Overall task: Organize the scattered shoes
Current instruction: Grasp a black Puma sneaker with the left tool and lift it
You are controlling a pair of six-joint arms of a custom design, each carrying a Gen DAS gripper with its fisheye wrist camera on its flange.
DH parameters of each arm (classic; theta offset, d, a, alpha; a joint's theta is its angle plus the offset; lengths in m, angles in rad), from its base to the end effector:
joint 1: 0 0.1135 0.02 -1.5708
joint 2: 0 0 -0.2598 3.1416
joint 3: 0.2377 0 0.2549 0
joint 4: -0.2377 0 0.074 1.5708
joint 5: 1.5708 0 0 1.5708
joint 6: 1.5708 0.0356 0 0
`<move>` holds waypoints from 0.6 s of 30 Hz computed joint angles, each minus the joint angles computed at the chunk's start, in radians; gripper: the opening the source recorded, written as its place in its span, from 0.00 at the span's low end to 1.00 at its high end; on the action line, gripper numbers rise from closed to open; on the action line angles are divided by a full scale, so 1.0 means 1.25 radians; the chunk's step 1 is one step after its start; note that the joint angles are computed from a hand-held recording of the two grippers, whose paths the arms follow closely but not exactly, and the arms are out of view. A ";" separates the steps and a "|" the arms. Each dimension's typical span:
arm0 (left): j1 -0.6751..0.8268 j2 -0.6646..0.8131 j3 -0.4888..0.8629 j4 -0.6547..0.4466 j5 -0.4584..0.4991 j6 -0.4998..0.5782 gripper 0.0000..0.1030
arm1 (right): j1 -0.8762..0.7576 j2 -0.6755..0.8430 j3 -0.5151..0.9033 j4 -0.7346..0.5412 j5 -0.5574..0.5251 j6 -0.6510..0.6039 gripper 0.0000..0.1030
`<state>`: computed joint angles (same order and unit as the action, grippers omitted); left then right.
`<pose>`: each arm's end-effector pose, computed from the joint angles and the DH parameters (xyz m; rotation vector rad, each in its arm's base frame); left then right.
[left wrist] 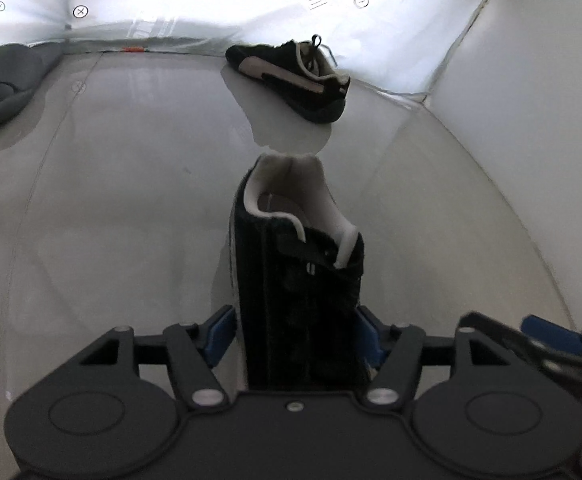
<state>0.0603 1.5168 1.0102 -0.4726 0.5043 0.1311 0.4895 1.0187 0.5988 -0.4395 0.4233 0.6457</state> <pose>0.3108 0.0015 0.2179 0.2794 2.4459 -0.5579 0.1869 0.0830 0.2079 0.3666 2.3045 0.0431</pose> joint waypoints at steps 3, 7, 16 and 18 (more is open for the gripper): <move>0.044 -0.020 0.023 -0.043 0.029 0.011 0.63 | 0.008 -0.004 0.003 0.002 0.013 0.009 0.94; 0.089 -0.028 0.067 -0.072 0.081 0.002 0.64 | 0.028 -0.009 0.028 -0.016 0.047 0.004 0.94; 0.041 0.002 0.091 0.073 0.075 -0.017 0.64 | -0.073 0.087 0.093 0.117 0.002 -0.079 0.97; 0.007 0.052 0.116 0.130 0.042 -0.049 0.64 | -0.088 0.105 0.084 0.184 0.005 -0.131 0.98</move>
<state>0.0694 1.5814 1.1558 -0.3104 0.5572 0.0703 0.3798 1.1495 0.7043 -0.2093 0.4300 0.4819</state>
